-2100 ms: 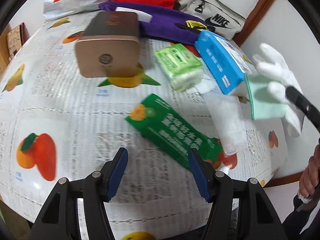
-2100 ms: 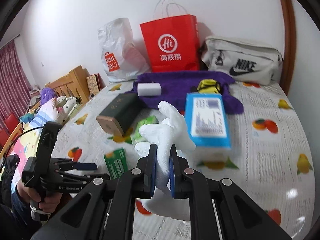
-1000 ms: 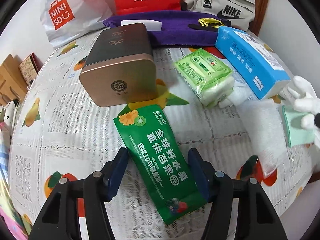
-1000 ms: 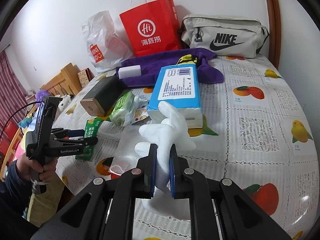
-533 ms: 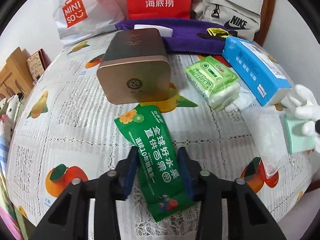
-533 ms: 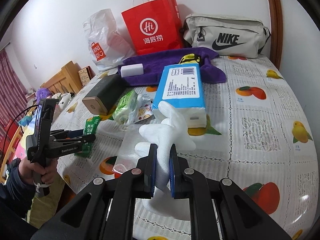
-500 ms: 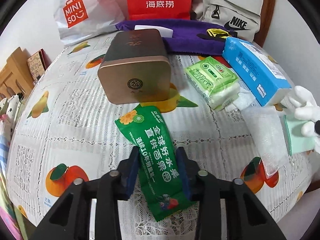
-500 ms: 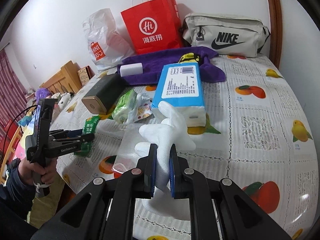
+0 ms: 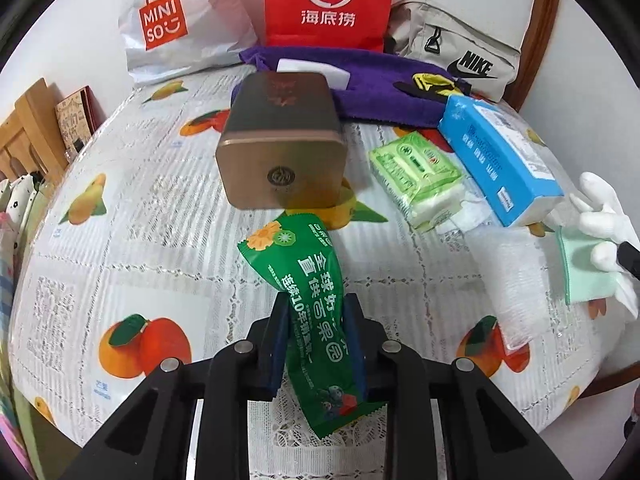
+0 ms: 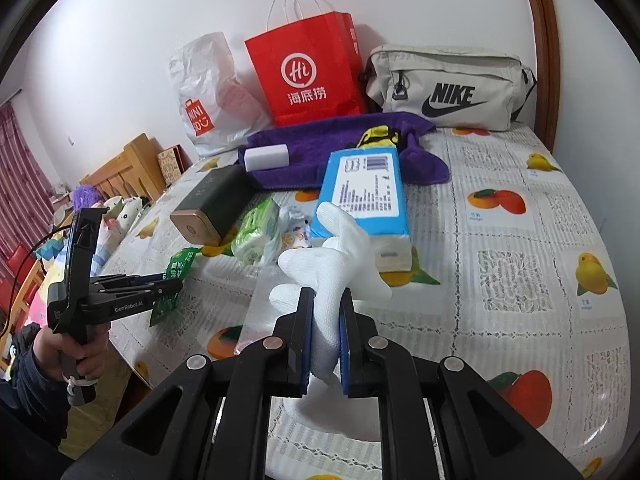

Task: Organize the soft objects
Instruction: 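Carry the glove with the right tool and green packet with the left tool toward the towel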

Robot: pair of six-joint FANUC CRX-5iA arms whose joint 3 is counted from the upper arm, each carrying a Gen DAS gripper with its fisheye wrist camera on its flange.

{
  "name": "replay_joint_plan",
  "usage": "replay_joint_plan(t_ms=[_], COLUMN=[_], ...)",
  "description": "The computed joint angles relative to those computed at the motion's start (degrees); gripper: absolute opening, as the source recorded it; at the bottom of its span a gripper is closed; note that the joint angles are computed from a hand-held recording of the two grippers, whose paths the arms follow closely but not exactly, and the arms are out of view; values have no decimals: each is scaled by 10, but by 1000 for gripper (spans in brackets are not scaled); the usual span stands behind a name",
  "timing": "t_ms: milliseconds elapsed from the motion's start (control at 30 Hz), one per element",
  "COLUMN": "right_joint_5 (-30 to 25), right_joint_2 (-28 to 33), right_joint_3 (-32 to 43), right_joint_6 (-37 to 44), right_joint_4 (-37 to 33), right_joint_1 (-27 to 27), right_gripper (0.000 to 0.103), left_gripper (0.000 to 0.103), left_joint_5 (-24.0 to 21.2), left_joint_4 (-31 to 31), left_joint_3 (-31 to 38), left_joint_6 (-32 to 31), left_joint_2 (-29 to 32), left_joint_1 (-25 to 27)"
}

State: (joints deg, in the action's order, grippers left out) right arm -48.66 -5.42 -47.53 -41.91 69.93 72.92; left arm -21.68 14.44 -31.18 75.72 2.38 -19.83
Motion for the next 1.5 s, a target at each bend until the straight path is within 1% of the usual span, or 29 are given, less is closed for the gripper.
replay_joint_plan(t_ms=[67,167,267,467,567,633,867,1333,1500], right_joint_5=[-1,-4,-6,2,10,12,37,98,109], right_joint_2=[1,1,0,1,2,5,18,55,67], right_joint_3=[5,12,18,30,37,44,69,119,134], right_joint_6=[7,19,31,44,50,60,82,120,132], right_joint_4=[2,4,10,24,34,38,54,83,91], right_joint_1=[-2,-5,-11,-33,-47,-56,-100,-189,-214], right_gripper=[11,11,11,11,11,11,11,11,11], left_gripper=[25,25,25,25,25,25,25,25,25], left_joint_5=[2,2,3,-1,-4,-7,-20,-41,-48], left_joint_4=[15,17,37,42,54,51,61,90,130], left_joint_3=[-4,-3,-5,9,15,25,63,145,169], left_joint_6=[-15,-16,-32,-40,-53,-50,-49,-77,-99], left_joint_2=[-7,-15,-23,-28,-28,-26,2,60,85], left_joint_1=[1,2,4,5,9,11,20,27,31])
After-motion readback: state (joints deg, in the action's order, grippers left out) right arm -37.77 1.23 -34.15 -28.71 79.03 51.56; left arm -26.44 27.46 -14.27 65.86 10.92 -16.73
